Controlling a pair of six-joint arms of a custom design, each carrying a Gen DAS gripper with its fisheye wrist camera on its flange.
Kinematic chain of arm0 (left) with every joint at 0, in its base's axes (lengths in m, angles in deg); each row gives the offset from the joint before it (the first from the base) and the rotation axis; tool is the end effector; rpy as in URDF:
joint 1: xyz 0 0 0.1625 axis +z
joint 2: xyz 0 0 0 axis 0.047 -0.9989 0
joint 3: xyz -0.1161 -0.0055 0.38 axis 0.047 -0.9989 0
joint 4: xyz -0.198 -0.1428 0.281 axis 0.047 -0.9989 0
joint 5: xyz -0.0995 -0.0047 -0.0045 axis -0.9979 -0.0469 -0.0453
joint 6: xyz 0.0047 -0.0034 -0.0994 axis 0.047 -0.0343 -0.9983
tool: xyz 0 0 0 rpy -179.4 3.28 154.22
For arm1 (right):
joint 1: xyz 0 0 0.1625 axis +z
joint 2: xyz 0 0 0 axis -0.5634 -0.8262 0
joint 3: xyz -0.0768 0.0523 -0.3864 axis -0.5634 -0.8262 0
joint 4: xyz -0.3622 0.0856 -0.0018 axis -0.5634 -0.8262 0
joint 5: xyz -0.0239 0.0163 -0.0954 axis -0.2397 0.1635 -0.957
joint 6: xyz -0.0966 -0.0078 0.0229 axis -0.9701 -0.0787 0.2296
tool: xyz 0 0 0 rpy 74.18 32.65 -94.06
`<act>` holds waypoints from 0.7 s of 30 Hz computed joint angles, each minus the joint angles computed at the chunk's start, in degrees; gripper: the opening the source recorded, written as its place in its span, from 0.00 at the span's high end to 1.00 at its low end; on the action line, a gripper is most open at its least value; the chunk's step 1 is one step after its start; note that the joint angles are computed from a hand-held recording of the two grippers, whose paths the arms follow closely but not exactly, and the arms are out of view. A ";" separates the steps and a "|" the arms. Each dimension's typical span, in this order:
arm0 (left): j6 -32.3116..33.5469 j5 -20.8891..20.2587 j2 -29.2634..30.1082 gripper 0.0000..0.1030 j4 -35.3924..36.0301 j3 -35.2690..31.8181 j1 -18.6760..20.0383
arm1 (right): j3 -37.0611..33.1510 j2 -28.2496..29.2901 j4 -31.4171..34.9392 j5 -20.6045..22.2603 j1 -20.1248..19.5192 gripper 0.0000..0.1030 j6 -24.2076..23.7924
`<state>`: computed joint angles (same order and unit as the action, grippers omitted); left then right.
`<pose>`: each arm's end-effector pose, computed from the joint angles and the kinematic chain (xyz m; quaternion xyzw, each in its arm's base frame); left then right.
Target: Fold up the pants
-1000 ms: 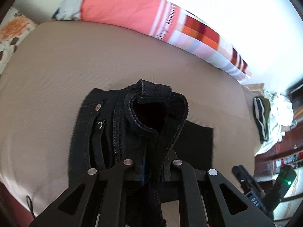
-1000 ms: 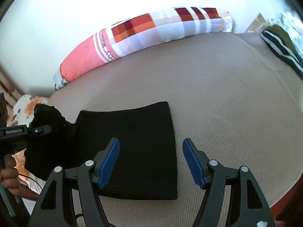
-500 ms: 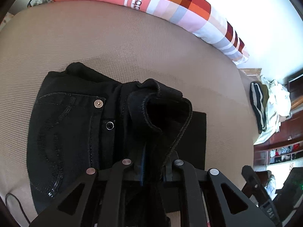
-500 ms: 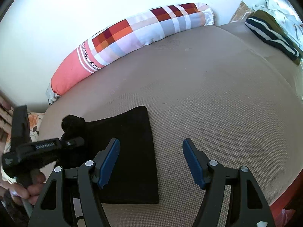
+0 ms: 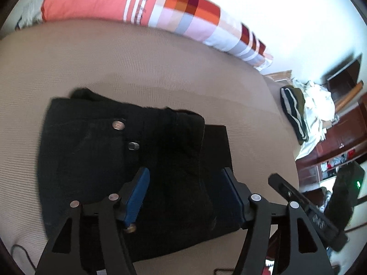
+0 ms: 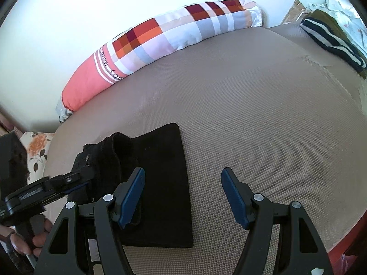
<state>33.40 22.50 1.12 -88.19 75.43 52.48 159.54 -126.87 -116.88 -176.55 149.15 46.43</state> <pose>-0.1747 -0.5572 0.3329 0.0399 0.9734 -0.1766 0.1408 0.3470 -0.5650 0.2179 -0.0152 -0.9515 0.2038 0.2300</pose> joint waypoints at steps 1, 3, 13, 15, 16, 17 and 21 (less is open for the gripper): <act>0.63 1.31 -1.02 0.37 -0.41 0.70 -0.31 | -0.10 0.03 -0.03 1.05 -0.14 0.36 -0.37; 1.23 6.49 -3.44 0.37 0.58 2.14 -1.26 | -0.35 0.11 -0.47 5.15 -0.80 0.36 -1.86; -1.51 19.89 -11.22 0.37 6.03 6.58 1.35 | -6.52 5.64 6.61 29.20 -7.44 0.35 -6.01; -3.15 20.07 -12.31 0.37 7.12 7.10 2.45 | -8.73 7.40 9.38 29.16 -8.23 0.35 -5.86; -3.48 19.91 -12.70 0.37 7.03 7.44 2.90 | -9.34 7.93 10.04 29.36 -8.53 0.34 -6.29; -3.80 19.76 -13.12 0.37 7.09 7.75 3.38 | -10.01 8.48 10.69 29.45 -8.73 0.34 -6.98; -5.74 19.03 -14.48 0.37 7.85 8.69 4.83 | -11.71 10.48 11.38 33.32 -9.99 0.38 -10.15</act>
